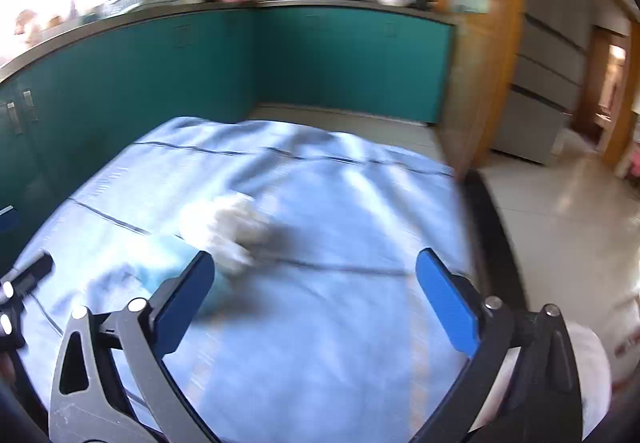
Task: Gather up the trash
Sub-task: 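Grasp the white tissue ball with the right gripper, then grasp the blue face mask with the left gripper while the right holds the tissue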
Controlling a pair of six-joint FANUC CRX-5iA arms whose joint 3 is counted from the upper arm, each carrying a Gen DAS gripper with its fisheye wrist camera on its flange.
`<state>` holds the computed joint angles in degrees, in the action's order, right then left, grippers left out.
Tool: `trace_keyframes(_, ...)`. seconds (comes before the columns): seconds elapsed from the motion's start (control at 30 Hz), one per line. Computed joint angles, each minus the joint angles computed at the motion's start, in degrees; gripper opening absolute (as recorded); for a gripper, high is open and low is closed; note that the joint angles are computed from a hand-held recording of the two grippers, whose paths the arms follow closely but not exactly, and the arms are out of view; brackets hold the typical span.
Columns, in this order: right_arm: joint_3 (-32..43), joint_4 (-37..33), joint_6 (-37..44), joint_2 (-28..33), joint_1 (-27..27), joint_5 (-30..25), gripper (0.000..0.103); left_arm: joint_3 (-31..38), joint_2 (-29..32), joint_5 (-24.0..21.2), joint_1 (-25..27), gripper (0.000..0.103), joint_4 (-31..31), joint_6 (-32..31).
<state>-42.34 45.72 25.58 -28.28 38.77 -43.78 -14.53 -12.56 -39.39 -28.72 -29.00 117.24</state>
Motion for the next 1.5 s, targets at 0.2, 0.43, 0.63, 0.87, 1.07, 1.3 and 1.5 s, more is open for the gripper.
trace_keyframes(0.2,7.73,-8.36,8.22,9.78,-2.68,6.69,0.096,-0.17,-0.65,-2.21,1.67,0.099,-1.18,1.64)
trace_keyframes(0.43,15.93,-27.34,25.76,16.05,-3.66,4.59,0.046,0.19,-0.40,-3.64,1.16,0.099,-2.36,2.56)
trace_keyframes(0.63,18.24,-43.79,37.63,11.80,-7.36,2.33,0.033,-0.67,-0.46,-2.18,2.07,0.099,1.31,-0.26)
trace_keyframes(0.87,12.90,-42.39,40.13,0.38,-3.29,-3.41,0.032,-1.48,0.08,0.81,3.44,0.099,8.74,-6.18)
trace_keyframes(1.07,6.66,-31.30,29.78,-7.11,-1.79,-7.99,0.032,-4.41,0.43,4.74,3.49,0.099,18.78,-18.39)
trace_keyframes(1.3,5.87,-34.44,31.18,-7.61,-6.53,-11.17,0.035,-2.78,6.41,7.98,-3.52,0.099,21.81,-32.39)
trace_keyframes(1.5,2.49,-26.13,22.45,-7.18,-4.00,-8.88,0.082,-3.12,9.90,7.34,-3.50,0.069,32.35,-42.33)
